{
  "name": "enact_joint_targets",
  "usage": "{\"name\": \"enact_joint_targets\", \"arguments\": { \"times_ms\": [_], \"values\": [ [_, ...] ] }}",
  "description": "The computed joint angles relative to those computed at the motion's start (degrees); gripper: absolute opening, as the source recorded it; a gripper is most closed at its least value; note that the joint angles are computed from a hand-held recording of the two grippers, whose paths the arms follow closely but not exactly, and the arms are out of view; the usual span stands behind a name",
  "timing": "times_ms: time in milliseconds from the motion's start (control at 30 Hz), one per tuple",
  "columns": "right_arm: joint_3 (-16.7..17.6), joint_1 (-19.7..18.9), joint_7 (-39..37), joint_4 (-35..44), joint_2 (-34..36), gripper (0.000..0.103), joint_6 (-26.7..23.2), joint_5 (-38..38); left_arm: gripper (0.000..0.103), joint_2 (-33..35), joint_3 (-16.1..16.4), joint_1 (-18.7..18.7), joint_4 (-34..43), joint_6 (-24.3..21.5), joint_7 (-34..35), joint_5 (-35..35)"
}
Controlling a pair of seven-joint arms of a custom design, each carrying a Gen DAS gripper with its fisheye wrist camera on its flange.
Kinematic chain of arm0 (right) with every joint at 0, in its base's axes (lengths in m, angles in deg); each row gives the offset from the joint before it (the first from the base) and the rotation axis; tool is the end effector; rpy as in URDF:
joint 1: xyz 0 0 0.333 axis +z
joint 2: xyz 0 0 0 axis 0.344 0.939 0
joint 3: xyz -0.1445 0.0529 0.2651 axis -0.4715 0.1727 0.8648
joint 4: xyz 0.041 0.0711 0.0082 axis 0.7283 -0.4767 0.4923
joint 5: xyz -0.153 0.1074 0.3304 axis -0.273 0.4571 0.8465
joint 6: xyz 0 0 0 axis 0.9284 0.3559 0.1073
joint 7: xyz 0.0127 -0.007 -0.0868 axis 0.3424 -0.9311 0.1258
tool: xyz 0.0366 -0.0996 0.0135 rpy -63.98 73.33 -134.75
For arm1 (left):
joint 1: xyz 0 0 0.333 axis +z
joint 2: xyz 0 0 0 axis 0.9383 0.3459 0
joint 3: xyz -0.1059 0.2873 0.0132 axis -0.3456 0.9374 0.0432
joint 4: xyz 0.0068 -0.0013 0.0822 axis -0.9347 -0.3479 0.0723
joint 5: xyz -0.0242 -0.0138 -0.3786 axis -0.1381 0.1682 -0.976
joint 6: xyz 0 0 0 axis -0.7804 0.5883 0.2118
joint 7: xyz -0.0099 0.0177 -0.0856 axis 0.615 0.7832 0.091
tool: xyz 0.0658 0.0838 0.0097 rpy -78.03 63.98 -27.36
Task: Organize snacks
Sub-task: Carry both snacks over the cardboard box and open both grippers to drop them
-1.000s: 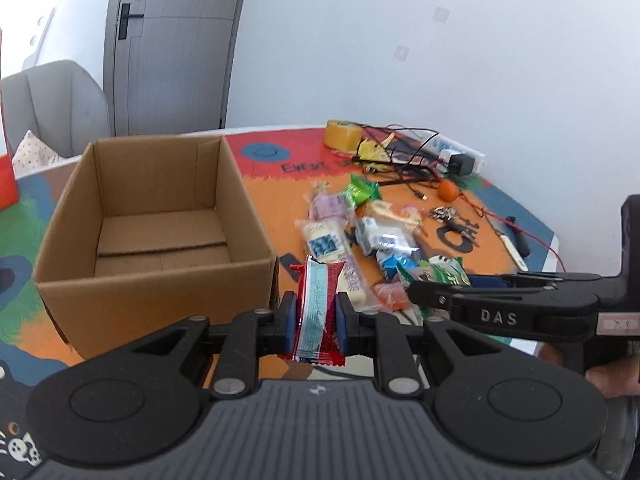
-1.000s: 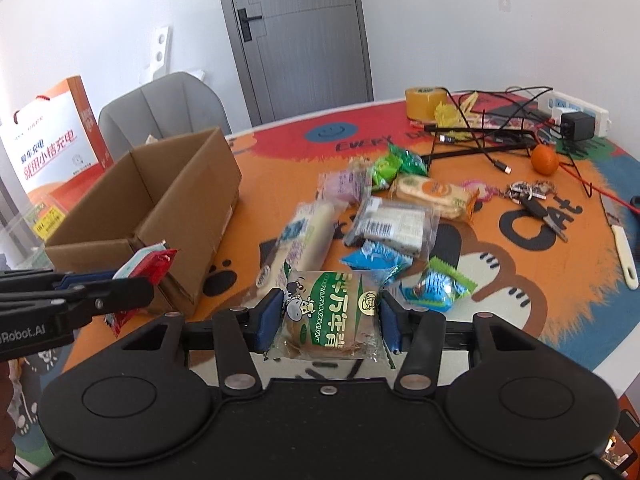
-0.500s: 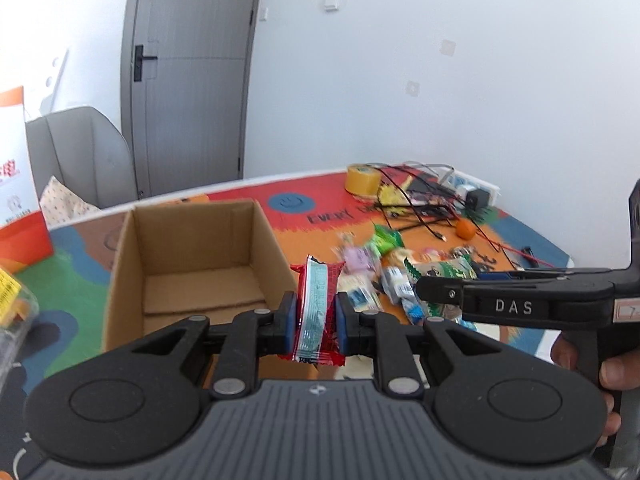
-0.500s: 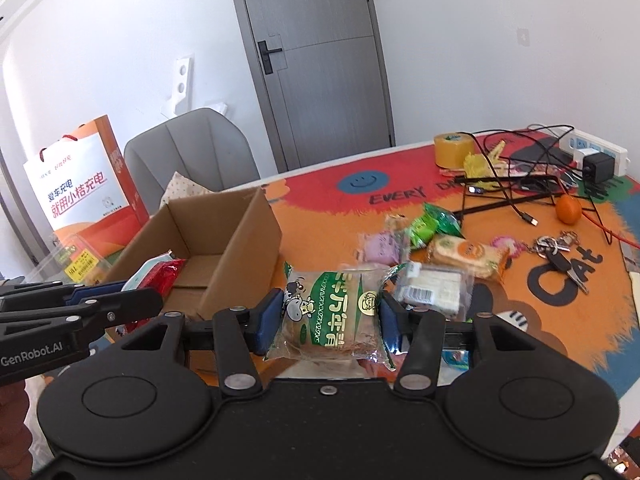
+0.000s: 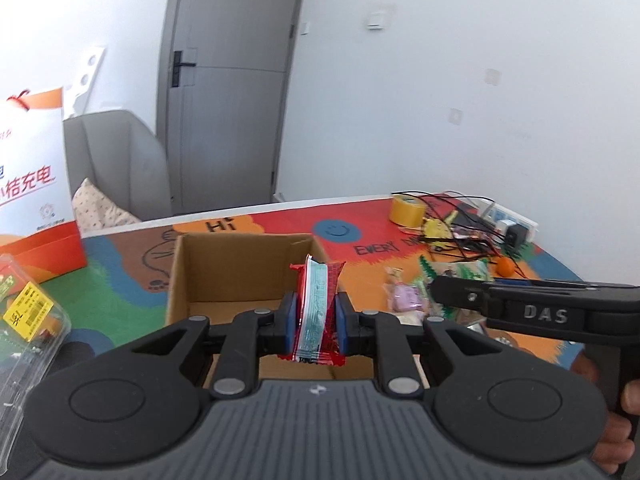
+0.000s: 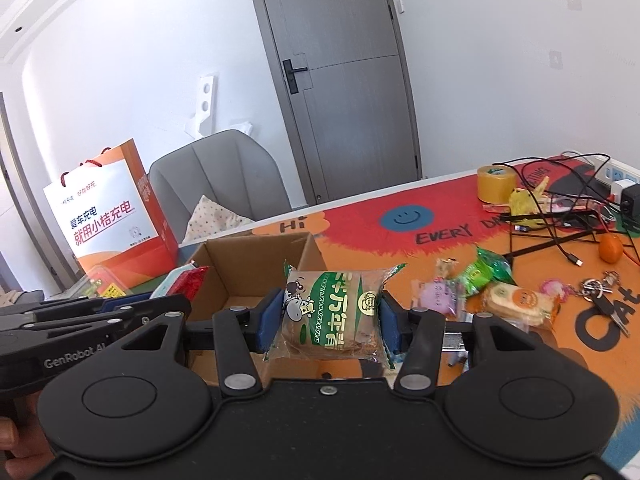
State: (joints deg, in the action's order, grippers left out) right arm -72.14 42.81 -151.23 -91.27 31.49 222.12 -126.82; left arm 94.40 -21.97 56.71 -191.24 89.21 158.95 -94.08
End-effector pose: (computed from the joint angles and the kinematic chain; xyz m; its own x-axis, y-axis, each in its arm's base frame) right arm 0.4989 0.3191 0.5317 -0.0629 -0.9688 -0.2395 -0.4741 0.2402 -0.8470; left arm 0.5561 -0.2652 0.5375 -0.4898 -0.8609 0.1374 -0.4926 0.1432 -0.8584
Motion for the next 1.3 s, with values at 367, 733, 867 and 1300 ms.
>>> {"name": "enact_joint_targets", "arguments": {
  "times_ms": [367, 733, 867, 1300],
  "values": [
    [-2.5, 1.1, -3.1, 7.7, 7.2, 0.05, 4.0, 2.9, 0.019, 5.6, 4.1, -0.1, 5.7, -4.6, -13.2, 11.3],
    [-4.8, 2.9, -17.3, 15.0, 15.2, 0.05, 9.0, 17.3, 0.019, 10.0, 6.4, 0.2, 10.4, -11.1, -22.7, 18.7],
    [-3.4, 2.3, -26.1, 17.0, 18.2, 0.05, 10.7, 26.3, 0.019, 9.9, 6.4, 0.9, 10.3, -11.5, -24.0, 20.1],
    [-3.2, 4.0, -42.0, 20.0, 21.1, 0.056, 10.4, 43.4, 0.02, 8.6, 6.8, 2.2, 8.8, -11.0, -23.8, 20.6]
  ]
}}
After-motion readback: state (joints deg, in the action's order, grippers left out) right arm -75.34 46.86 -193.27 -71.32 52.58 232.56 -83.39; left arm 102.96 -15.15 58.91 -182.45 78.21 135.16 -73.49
